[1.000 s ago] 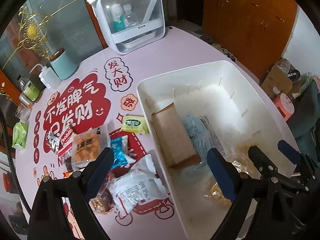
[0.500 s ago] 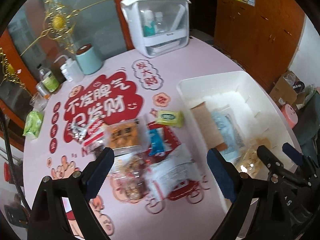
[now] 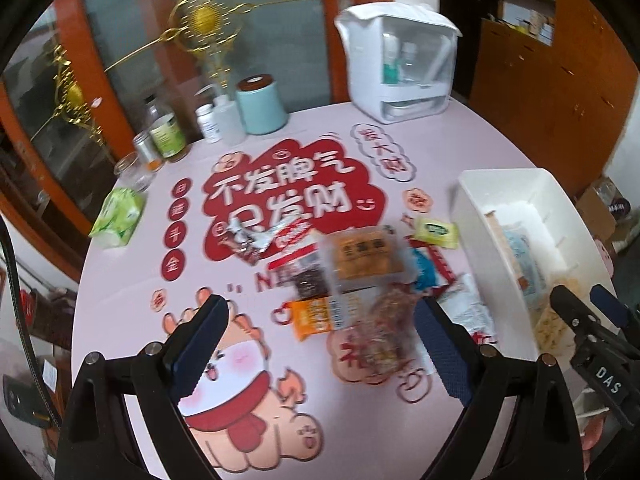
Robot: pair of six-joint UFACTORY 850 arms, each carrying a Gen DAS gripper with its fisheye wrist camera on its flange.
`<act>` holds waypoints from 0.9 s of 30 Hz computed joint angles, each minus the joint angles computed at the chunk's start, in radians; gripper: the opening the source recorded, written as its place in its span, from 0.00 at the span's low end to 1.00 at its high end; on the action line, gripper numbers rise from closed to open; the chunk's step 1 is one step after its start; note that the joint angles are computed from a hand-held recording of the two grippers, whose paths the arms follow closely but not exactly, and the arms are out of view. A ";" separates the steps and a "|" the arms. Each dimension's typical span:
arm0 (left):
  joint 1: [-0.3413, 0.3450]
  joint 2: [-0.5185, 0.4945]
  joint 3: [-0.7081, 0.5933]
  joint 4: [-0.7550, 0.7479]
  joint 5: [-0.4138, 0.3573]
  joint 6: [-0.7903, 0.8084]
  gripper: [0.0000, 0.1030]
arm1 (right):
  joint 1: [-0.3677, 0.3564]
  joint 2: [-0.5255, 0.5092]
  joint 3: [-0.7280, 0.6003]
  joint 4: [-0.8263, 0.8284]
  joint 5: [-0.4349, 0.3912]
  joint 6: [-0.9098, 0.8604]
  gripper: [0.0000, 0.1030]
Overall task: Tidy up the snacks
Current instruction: 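Withdraw both tools from the tray toward the remaining snacks, then grasp the orange OATS bar with left tool while right tool grasps nut bag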
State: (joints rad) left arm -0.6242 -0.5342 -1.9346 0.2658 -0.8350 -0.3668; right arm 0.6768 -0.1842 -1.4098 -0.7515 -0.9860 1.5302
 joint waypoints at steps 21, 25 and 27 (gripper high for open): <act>0.144 0.040 0.208 -0.138 0.150 0.243 0.91 | -0.023 -0.195 -0.118 0.203 0.186 -0.292 0.77; 0.142 -0.023 0.168 -0.205 0.172 0.426 0.91 | -0.067 -0.243 -0.149 0.330 0.227 -0.399 0.77; 0.142 -0.069 0.129 -0.242 0.164 0.526 0.91 | -0.097 -0.257 -0.148 0.433 0.275 -0.438 0.77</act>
State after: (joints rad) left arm -0.4826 -0.6036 -1.8057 0.0235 -0.6712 0.1594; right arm 0.5801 -0.4407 -1.5578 -0.3182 -0.7106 1.0921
